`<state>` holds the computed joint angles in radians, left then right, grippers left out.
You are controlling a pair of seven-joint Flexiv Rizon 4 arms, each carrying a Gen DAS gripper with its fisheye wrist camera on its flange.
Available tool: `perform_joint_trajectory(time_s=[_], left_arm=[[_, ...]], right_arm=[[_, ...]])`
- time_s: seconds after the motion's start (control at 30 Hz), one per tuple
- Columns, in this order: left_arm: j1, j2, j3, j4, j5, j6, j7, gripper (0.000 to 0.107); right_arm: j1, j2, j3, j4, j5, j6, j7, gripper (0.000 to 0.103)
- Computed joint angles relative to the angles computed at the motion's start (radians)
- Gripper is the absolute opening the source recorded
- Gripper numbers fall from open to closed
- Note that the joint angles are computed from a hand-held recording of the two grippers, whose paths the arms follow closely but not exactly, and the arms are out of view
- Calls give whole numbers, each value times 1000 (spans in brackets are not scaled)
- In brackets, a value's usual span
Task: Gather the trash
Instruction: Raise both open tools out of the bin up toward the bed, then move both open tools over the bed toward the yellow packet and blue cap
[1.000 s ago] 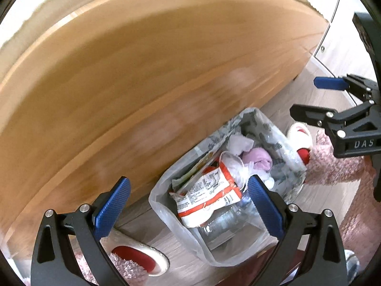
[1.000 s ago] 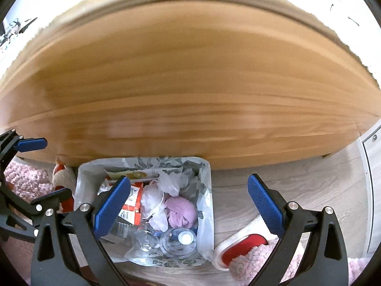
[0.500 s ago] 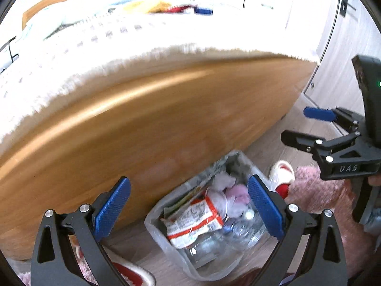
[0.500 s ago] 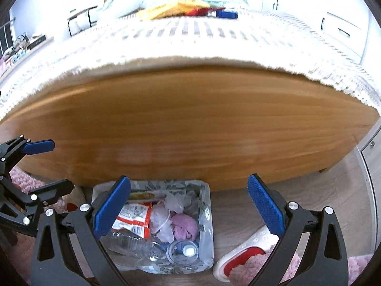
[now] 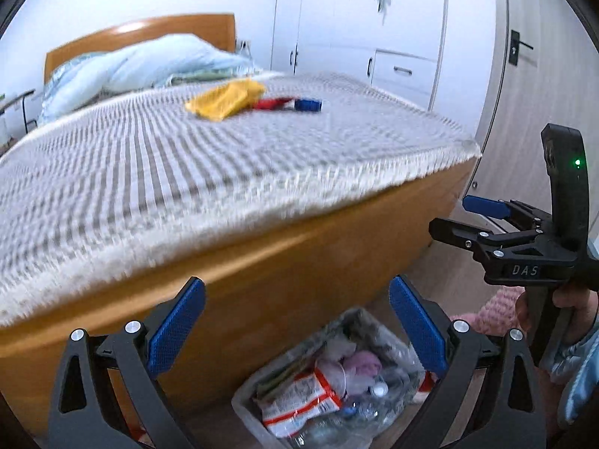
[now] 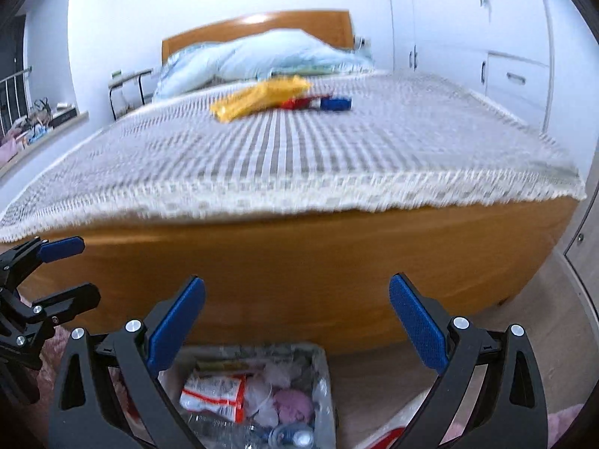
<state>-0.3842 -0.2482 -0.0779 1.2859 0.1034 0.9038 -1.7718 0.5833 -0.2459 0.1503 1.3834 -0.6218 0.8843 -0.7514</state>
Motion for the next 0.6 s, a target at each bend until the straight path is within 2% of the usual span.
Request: perform_joint_trajectory(time_s=[0.27, 0.4, 0.6], left_arm=[[-1, -32, 13, -75, 20, 27, -27, 95], [2, -58, 19, -122, 17, 39, -39, 95], [-3, -109, 39, -210, 34, 49, -47, 95]], right_arm=[[-2, -15, -65, 8, -206, 140, 101, 94], [-20, -43, -60, -38, -172, 192, 64, 94], [-10, -87, -94, -116, -181, 216, 33, 94]])
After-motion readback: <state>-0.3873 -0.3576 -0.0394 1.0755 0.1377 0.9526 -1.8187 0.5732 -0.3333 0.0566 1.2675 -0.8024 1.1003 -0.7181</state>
